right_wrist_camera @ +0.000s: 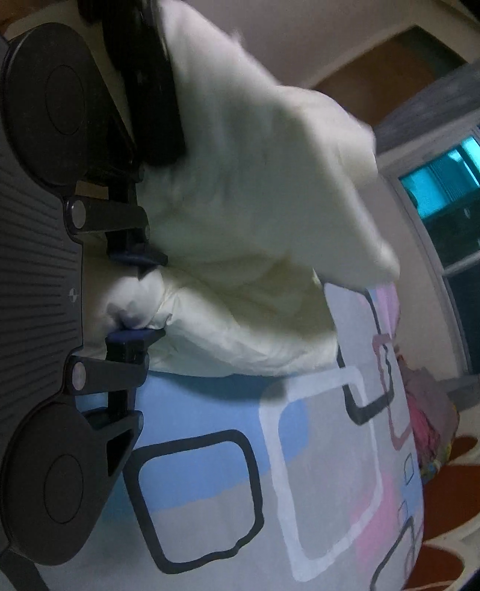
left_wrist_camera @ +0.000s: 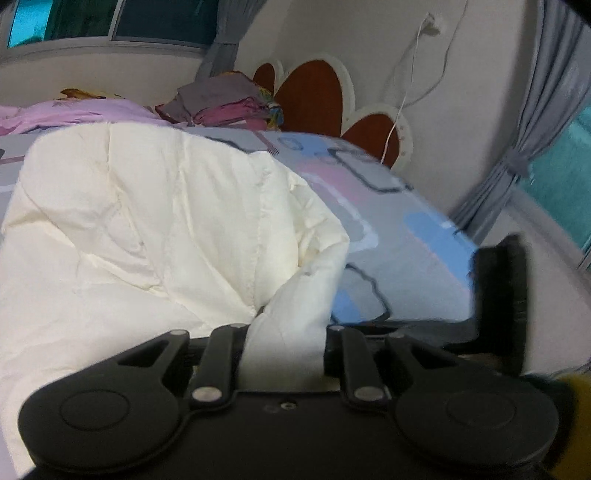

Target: Fold large clothes

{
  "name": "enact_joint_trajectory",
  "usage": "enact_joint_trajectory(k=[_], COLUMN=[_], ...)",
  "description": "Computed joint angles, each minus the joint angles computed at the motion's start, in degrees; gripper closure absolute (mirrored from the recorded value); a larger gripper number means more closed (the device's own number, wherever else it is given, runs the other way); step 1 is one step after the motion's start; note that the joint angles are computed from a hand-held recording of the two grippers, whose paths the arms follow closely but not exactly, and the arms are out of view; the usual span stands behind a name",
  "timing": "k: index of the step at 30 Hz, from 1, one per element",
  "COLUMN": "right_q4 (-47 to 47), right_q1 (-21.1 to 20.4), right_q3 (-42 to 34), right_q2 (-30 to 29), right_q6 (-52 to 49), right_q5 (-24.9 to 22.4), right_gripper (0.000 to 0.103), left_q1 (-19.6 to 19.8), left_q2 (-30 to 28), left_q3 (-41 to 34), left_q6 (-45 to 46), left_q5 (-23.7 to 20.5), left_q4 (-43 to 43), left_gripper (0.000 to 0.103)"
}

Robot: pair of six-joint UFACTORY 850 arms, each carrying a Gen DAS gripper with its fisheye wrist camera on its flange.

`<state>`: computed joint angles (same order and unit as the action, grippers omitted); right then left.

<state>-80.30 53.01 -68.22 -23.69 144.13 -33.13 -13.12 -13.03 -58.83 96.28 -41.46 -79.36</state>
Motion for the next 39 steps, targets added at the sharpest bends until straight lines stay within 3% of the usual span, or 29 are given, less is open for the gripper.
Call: enact_joint_trajectory(k=[5, 8, 10, 11, 12, 13, 14, 19, 21, 22, 23, 24, 26, 27, 29, 30, 32, 34, 36, 37, 39], right_q4=[-0.5, -2.8, -7.1, -9.0, -10.8, -12.2, -12.7, -16.8, -13.4, -10.2, -9.2, -7.7, -3.2, -1.0, 5.9, 8.9, 8.4, 6.0, 2.3, 0.4, -2.2], right_q1=[1.2, 1.6, 1.4, 1.1, 0.6, 0.2, -0.2, -1.3, -1.2, -1.2, -1.4, -1.5, -1.3, -1.2, -1.3, -1.3, -0.3, 0.7, 1.7, 2.2, 2.7], right_q3=[5.2, 7.4, 8.5, 8.6, 8.4, 8.0, 7.1, 4.2, 2.2, 1.0, 0.5, 0.0, -0.8, -0.9, -1.3, -1.5, -1.5, -1.4, -1.4, -1.5, -2.6], right_q2=[5.3, 8.6, 10.4, 11.0, 11.2, 11.1, 10.7, 8.9, 7.6, 6.7, 6.1, 5.5, 4.5, 4.3, 3.6, 3.4, 3.5, 3.9, 4.7, 5.0, 4.8], right_q6=[4.0, 6.9, 12.0, 13.7, 14.9, 15.7, 15.2, 17.3, 12.9, 8.7, 7.0, 5.7, 1.3, -0.8, -7.9, -10.2, -8.5, -5.5, -0.7, 1.4, 1.8], right_q5=[-4.0, -7.8, -7.9, -7.0, -5.8, -4.6, -3.7, 1.2, 2.4, 2.4, 3.3, 3.9, 2.5, 2.1, 1.2, 0.8, -1.8, -4.5, -7.1, -8.0, -8.7], right_gripper=[0.060, 0.060, 0.059, 0.058, 0.054, 0.039, 0.031, 0.031, 0.031, 0.038, 0.062, 0.072, 0.086, 0.086, 0.086, 0.086, 0.086, 0.081, 0.061, 0.045, 0.043], left_q1=[-1.8, -2.1, -2.3, -2.5, -2.5, -2.6, -2.2, 2.3, 4.7, 5.6, 6.9, 8.1, 10.2, 11.4, 12.1, 12.0, 11.3, 10.6, 9.6, 8.7, 8.0], left_q2=[0.2, 0.8, 1.2, 1.6, 2.5, 3.3, 4.0, 6.9, 7.9, 8.2, 8.8, 9.3, 9.7, 9.6, 8.8, 8.3, 6.6, 4.3, 2.1, 1.7, 1.3], left_q3=[0.5, 0.8, 1.0, 1.3, 2.1, 2.9, 3.6, 5.4, 5.5, 5.6, 5.7, 5.8, 5.6, 5.4, 4.7, 4.5, 4.0, 3.0, 1.6, 1.7, 1.9], left_q6=[-1.1, -0.6, 0.5, 1.8, 4.1, 6.4, 7.9, 9.3, 8.1, 7.5, 6.9, 6.5, 5.4, 4.6, 4.1, 5.0, 7.2, 7.0, 4.8, 5.4, 7.3], left_q5=[3.3, 3.3, 2.7, 2.6, 2.5, 2.5, 2.1, -5.6, -9.2, -10.5, -11.8, -12.5, -12.4, -12.1, -8.9, -5.2, 0.3, 2.1, 1.2, 1.4, 1.6], left_q4=[1.1, 0.9, 1.0, 0.8, 0.3, -0.5, -0.9, -0.6, 0.6, 0.7, 0.8, 0.7, -0.2, -0.9, -2.5, -3.5, -5.1, -4.9, -3.5, -4.7, -6.0], left_gripper=[0.074, 0.059, 0.038, 0.034, 0.030, 0.028, 0.027, 0.025, 0.025, 0.025, 0.025, 0.024, 0.024, 0.023, 0.023, 0.025, 0.028, 0.034, 0.034, 0.034, 0.034])
